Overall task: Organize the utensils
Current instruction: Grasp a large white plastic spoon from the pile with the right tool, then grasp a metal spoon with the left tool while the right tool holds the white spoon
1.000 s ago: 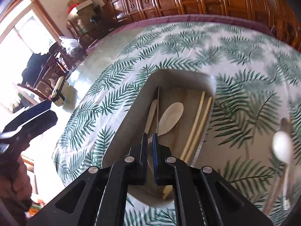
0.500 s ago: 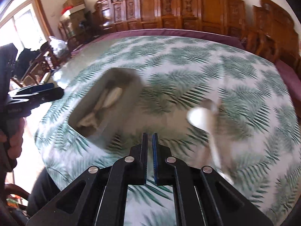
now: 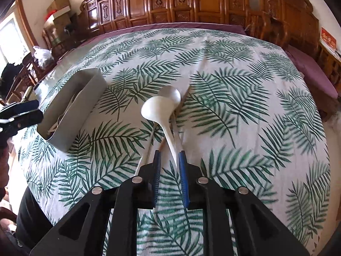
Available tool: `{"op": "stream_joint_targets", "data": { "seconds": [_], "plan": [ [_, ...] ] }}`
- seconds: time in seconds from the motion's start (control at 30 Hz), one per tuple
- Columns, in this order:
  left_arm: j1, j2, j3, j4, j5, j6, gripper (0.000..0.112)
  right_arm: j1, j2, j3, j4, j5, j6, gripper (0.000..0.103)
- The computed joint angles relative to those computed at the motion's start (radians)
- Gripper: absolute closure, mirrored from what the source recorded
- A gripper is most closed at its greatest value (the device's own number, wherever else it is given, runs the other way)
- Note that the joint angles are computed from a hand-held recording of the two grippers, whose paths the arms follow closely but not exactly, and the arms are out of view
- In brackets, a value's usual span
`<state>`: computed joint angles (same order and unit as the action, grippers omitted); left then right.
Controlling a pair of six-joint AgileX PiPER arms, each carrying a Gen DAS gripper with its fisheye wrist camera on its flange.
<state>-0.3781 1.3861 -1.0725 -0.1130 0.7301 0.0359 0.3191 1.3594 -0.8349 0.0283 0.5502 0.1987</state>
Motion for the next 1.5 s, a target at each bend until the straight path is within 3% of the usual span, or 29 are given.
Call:
{"op": "stream_joint_targets", "data": {
  "seconds": [0.23,0.57,0.8,0.87,1.2,1.5],
  "plan": [
    [-0.059,0.03,-0.006,0.042,-0.011,-0.062,0.02,0.0,0.131,-0.087,0.074,-0.025,-0.136,0.084],
    [-0.081,0.046,-0.001,0.038,-0.02,-0.064,0.02,-0.009,0.261,-0.158,-0.005,-0.018,-0.096,0.084],
    [-0.085,0.056,-0.006,0.039,-0.021,-0.071,0.02,0.058,0.31,-0.192,-0.182,-0.002,0.03,0.084],
    [-0.089,0.053,-0.007,0.043,-0.019,-0.076,0.02,0.044,0.299,-0.185,-0.15,-0.007,0.022,0.092],
    [-0.129,0.083,-0.034,0.072,-0.024,-0.108,0.02,-0.116,0.101,-0.091,0.273,-0.001,-0.267,0.092],
    [-0.188,0.186,-0.106,0.098,-0.037,-0.171,0.02,-0.21,-0.036,-0.037,0.277,0.059,-0.314,0.092]
  ]
}}
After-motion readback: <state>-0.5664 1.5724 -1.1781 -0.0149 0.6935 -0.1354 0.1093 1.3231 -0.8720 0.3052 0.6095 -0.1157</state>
